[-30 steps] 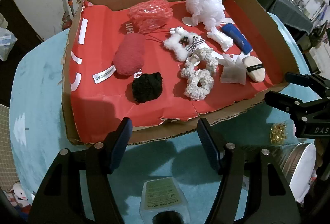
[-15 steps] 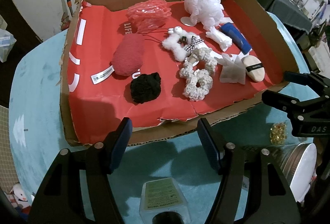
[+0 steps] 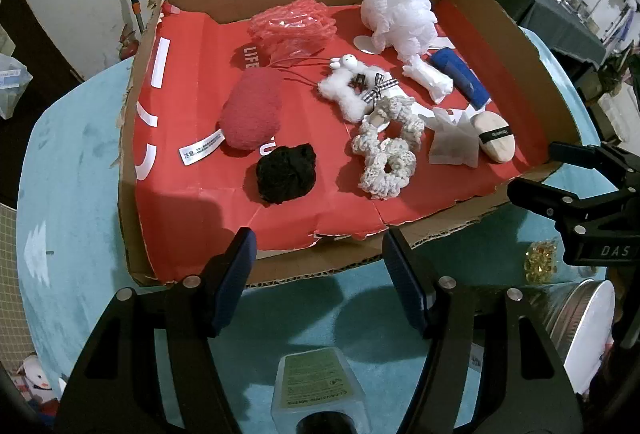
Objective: Organize soft objects
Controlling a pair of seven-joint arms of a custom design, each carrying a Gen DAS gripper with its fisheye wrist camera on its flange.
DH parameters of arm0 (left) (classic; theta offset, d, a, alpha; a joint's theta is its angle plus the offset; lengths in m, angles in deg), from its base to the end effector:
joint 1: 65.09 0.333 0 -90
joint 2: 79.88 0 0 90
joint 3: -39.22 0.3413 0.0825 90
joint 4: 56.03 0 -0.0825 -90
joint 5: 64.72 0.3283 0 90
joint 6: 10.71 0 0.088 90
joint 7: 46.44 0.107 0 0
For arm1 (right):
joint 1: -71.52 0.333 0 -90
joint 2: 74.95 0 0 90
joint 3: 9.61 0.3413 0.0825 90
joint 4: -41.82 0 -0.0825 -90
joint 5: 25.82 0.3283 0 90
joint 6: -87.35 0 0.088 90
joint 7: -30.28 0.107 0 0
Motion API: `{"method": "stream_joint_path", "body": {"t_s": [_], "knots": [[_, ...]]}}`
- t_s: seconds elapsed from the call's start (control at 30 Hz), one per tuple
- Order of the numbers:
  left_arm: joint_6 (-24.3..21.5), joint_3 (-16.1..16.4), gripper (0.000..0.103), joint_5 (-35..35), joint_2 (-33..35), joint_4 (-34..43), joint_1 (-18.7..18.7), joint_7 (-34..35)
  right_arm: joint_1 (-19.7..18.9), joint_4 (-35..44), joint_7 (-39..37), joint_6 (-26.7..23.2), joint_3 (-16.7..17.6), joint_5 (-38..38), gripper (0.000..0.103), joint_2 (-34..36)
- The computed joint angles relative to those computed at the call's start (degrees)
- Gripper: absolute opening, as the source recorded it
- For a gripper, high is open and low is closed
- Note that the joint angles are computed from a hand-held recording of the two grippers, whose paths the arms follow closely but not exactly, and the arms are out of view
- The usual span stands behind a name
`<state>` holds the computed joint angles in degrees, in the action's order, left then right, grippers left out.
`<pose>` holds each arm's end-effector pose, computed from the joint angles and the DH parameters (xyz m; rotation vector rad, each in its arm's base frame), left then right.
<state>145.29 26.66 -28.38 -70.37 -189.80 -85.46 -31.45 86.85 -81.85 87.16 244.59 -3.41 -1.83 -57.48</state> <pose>0.4122 -0.2903 0.3556 -2.2115 1.8304 -0.3863 0.5307 0.1884 0.3498 -2.4442 1.3216 -0.0782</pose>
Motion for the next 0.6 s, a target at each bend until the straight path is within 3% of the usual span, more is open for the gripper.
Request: {"method": "stream_joint_path", "body": {"t_s": [0.6], "knots": [[-1.1, 0.0, 0.064, 0.9, 0.2, 0.7, -0.2, -0.6, 0.3, 0.6, 0.7, 0.1, -0.3, -0.9, 0.098, 0.3]]}}
